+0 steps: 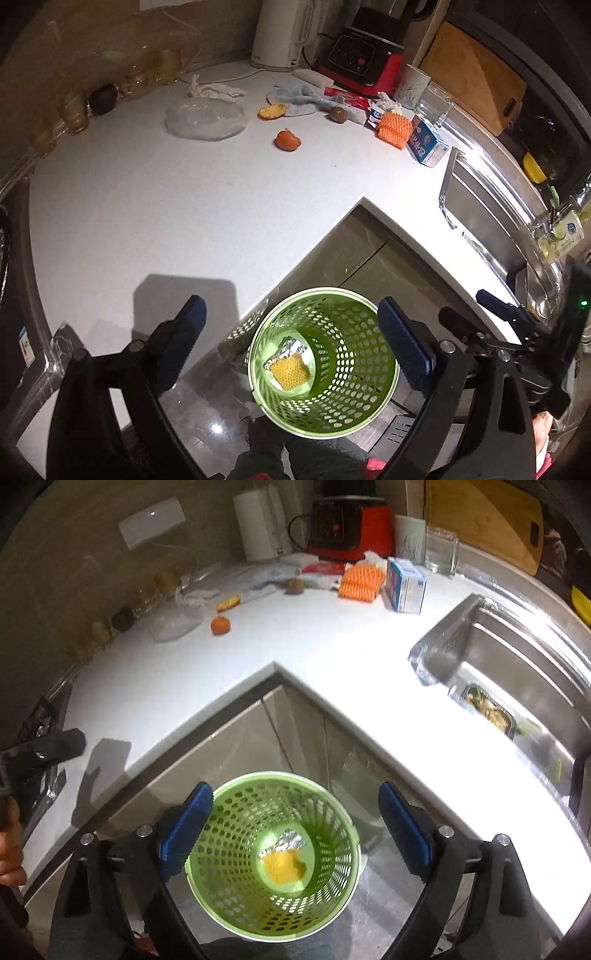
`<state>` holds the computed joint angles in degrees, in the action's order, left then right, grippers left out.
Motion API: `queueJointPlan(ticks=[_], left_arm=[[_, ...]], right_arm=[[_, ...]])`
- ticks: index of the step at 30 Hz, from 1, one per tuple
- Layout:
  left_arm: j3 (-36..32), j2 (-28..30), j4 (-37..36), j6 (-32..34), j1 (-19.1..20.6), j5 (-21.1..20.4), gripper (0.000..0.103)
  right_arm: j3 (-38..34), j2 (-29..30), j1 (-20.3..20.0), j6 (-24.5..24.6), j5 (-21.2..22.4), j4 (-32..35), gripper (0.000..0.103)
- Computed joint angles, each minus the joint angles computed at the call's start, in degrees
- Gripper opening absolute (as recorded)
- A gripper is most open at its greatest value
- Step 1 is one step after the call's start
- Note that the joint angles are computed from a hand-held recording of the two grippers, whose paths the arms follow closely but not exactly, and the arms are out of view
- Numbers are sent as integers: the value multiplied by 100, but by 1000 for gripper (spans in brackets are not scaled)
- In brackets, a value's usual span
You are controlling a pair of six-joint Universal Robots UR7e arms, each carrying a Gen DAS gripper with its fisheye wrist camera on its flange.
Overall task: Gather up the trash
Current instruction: 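Carry both items over the green basket and open both tools to drop them, then move the left tool to the orange peel and close on it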
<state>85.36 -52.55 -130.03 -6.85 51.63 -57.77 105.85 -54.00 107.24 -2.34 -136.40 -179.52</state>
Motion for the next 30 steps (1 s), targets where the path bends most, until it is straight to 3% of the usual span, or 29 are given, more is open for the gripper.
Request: queueJointPlan(ticks=[5,12,15,20,23,25,30], left_arm=[[-981,861,-215,35,80,95,90],[-2900,2322,-91,47,309,85,89],[-3782,2952,219,60,384,270,82],[-5271,3890,1114,-282,557,612,59],[-5732,4182,1136,-222,543,925,46],[-6168,4393,1387,-248,544,968,28],[-6283,4431,1511,-455,526,1067,22]], right_arm=[[-618,58,-61,-793,-99,-162,95],[-1407,188,-493,-1377,185,11,95],[-1748,302,-708,-1491,368,200,95],[-2232,474,-978,-1771,592,392,95],[-2511,566,-1113,-1901,674,458,95],[-2702,640,-1184,-1996,660,405,95],[-3199,791,-1366,-2012,665,313,95]])
